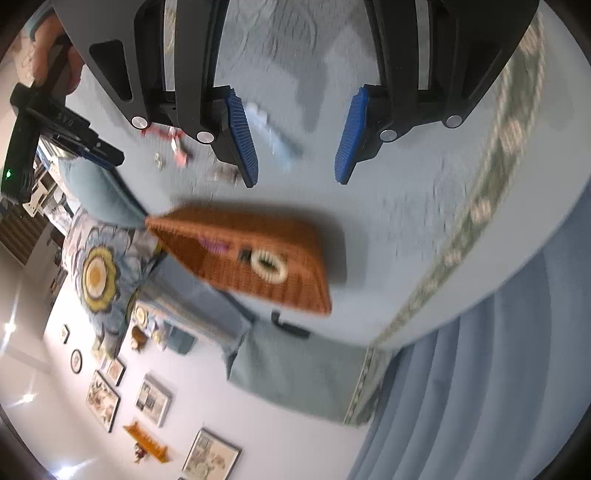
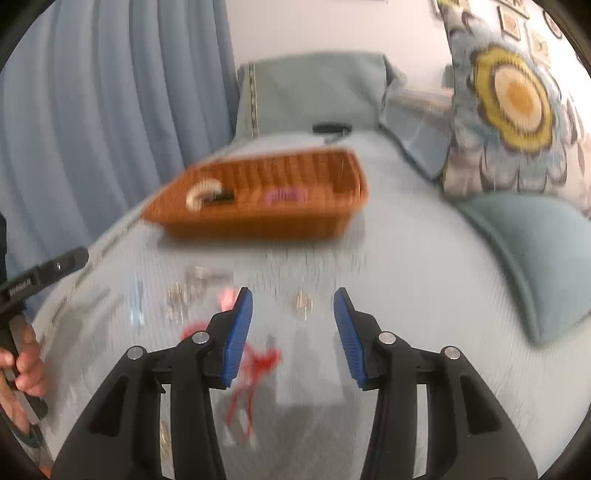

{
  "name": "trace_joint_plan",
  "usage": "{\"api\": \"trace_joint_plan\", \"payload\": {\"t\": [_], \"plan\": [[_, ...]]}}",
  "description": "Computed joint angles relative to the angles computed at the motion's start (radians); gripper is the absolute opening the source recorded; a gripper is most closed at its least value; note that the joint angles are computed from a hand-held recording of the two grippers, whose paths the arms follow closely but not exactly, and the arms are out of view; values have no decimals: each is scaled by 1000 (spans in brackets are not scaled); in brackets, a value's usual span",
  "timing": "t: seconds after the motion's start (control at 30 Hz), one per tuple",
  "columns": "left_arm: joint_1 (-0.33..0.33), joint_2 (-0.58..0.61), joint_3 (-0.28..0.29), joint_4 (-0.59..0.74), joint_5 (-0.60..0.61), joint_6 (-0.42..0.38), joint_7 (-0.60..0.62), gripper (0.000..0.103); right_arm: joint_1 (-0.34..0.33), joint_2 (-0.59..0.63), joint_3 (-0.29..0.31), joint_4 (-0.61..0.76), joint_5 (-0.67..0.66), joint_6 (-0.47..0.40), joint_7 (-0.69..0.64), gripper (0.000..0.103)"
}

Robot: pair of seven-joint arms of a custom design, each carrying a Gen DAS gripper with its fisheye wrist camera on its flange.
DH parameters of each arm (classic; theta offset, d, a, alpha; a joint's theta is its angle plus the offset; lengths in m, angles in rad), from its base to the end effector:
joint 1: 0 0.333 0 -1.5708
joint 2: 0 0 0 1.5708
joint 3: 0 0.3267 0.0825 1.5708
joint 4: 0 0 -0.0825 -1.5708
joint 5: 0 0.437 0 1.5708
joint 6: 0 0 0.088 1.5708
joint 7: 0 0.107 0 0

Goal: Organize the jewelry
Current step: 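Carry both hair ties into the wicker basket and open both tools, then grasp the light blue hair clip with the left tool while the right tool grasps the gold ring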

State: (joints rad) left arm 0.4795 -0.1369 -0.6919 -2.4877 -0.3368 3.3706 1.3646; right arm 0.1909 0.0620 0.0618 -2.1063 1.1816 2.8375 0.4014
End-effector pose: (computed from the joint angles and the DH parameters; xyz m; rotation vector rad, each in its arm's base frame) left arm 0.5359 -0.0834 0.4198 -1.9394 1.3996 -1.0880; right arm 0.6197 0.1100 0.4202 -1.8902 1.2750 -0.3798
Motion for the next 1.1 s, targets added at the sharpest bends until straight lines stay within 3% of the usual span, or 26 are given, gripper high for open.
{"api": "trace_joint_plan", "payload": {"t": [0.07, 0.13, 0.17, 0.27, 0.33, 0.4, 0.43, 0.5, 0.57, 0.67, 0.77, 0.87, 0.93, 1.1], "plan": [[-13, 3, 11, -10, 7, -11, -8, 42, -5, -7, -8, -22, -38, -34, 64, 43], [-64, 7, 65, -20, 47, -27, -39, 42, -7, -18, -10, -34, -35, -35, 83, 42], [-59, 7, 62, -19, 62, -40, -47, 42, -6, -17, -12, -35, -49, -32, 103, 42], [28, 0, -24, -11, 93, -70, -66, 42, -5, 9, -16, -8, -133, -44, 192, 42], [-35, 21, 43, 5, 121, -89, -78, 42, -9, 38, -16, 26, -193, -62, 250, 42], [-30, 40, 47, 28, 159, -125, -103, 41, -15, 58, -11, 50, -220, -78, 281, 38], [-51, 57, 68, 49, 152, -153, -90, 40, -18, 75, -9, 69, -239, -93, 302, 37], [-155, 89, 160, 89, 61, -199, 5, 40, -27, 100, -5, 91, -263, -115, 337, 37], [-183, 120, 191, 127, 62, -231, 19, 40, -45, 102, 6, 95, -236, -136, 321, 37], [-212, 160, 243, 174, 269, -265, -145, 40, -60, 102, 12, 97, -198, -157, 298, 37], [-284, 200, 330, 236, 505, -323, -313, 40, -63, 106, 13, 104, -192, -167, 291, 37], [-339, 226, 378, 270, 583, -341, -325, 40, -64, 115, 12, 118, -209, -184, 298, 37], [-421, 232, 468, 289, 780, -367, -467, 38, -64, 120, 12, 127, -220, -194, 304, 37], [-485, 212, 535, 264, 784, -350, -483, 38, -55, 147, 13, 163, -282, -191, 347, 37]]}}
